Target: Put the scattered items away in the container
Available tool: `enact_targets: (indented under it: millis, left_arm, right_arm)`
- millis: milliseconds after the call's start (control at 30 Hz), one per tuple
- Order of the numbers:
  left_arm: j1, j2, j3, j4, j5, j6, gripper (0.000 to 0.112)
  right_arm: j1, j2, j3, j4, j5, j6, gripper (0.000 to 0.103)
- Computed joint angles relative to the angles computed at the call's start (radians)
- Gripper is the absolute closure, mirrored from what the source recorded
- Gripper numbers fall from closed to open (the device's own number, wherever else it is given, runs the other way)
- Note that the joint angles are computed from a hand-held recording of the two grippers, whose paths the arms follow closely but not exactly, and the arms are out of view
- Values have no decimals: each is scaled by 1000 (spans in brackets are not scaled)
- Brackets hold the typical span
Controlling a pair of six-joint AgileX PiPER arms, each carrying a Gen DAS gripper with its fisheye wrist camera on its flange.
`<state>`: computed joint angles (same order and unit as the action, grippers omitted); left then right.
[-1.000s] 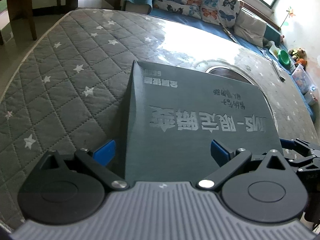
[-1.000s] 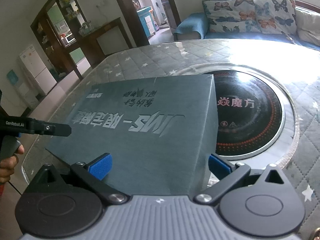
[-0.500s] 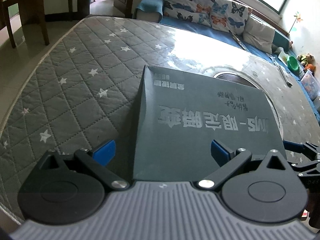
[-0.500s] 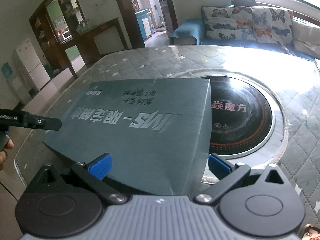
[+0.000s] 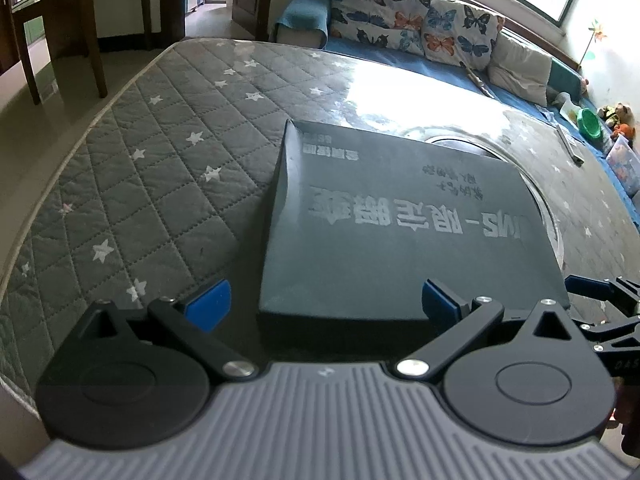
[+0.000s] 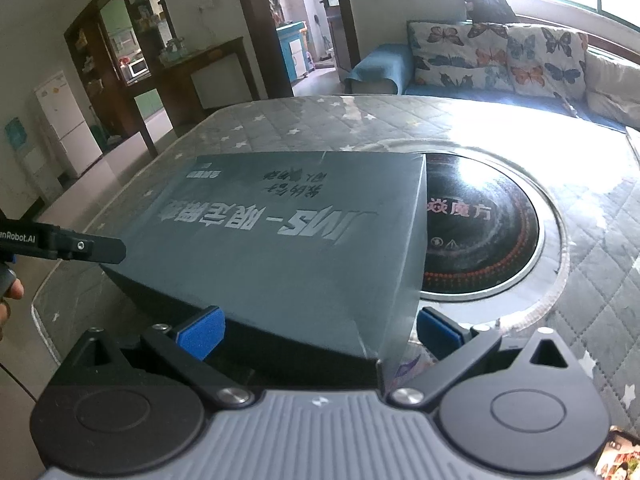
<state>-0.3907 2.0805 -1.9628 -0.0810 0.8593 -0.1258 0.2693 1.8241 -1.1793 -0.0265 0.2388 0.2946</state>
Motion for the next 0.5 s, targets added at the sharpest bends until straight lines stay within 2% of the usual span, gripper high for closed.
enact_targets:
  millis: [500]
  left_arm:
    - [-56,-168,292,93,-161,-81,11]
  right_arm:
    - [61,-93,145,-209,-52,252,0]
